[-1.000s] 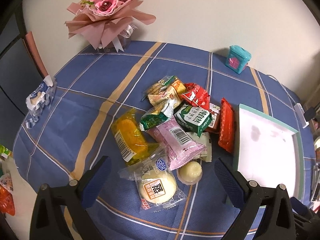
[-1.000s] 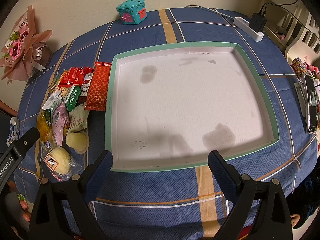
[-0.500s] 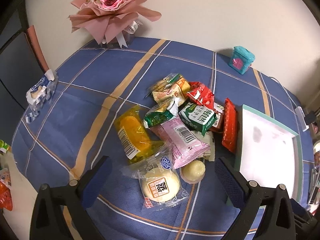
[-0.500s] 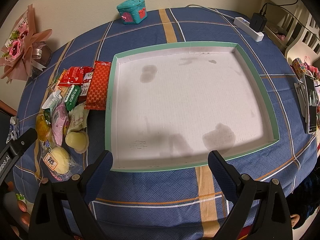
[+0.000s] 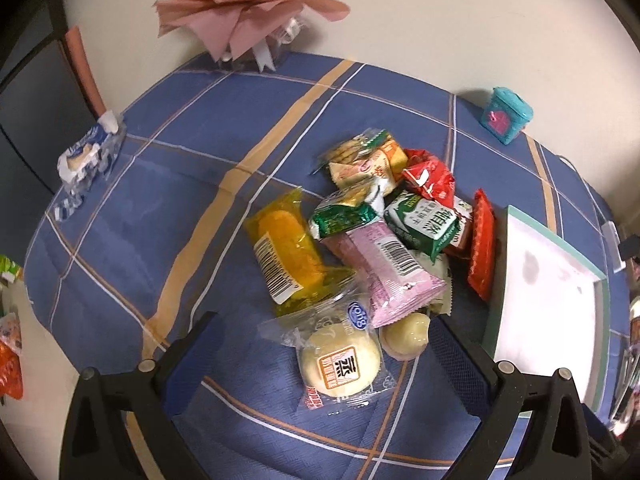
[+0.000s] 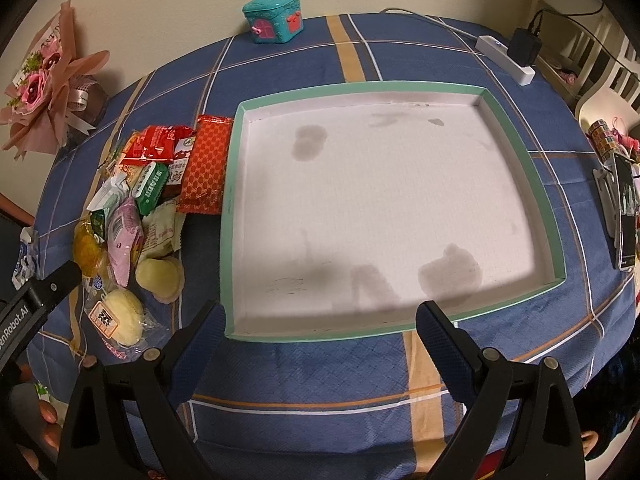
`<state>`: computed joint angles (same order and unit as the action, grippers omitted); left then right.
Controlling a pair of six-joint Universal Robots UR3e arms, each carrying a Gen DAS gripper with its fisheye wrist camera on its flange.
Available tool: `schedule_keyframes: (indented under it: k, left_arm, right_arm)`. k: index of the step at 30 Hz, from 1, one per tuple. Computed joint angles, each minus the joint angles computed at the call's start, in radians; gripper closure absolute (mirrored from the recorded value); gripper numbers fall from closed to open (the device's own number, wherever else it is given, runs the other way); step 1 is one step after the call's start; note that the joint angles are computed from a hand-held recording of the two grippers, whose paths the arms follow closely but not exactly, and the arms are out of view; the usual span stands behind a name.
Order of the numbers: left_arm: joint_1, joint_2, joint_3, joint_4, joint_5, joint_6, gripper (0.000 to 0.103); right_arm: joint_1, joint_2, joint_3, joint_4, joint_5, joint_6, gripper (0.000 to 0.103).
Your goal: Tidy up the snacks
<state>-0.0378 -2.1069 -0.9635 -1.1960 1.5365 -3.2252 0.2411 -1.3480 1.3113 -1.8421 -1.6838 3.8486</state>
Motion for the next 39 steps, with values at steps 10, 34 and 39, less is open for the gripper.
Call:
schedule_keyframes:
  k: [10,34,39]
  left_arm:
    - [0.028,-0.008,0.003,-0.018,-0.011,-0.001,0.000]
    - [0.171,-0.056,0.018,-0.114,-0.147,-0.068,0.000]
    - [0.188,-0.062,0.014,-0.130,-0.175,-0.090,0.000]
  right_arm:
    - [0.024,0.056,-0.059,0.020,-0.001,0.003,0.007]
    - [0.106,0.313,-0.359,-0.004,0.061,-0.044,0.007]
    - [0.120,0.403,-0.448,-0.027,0.095,-0.089,0.007]
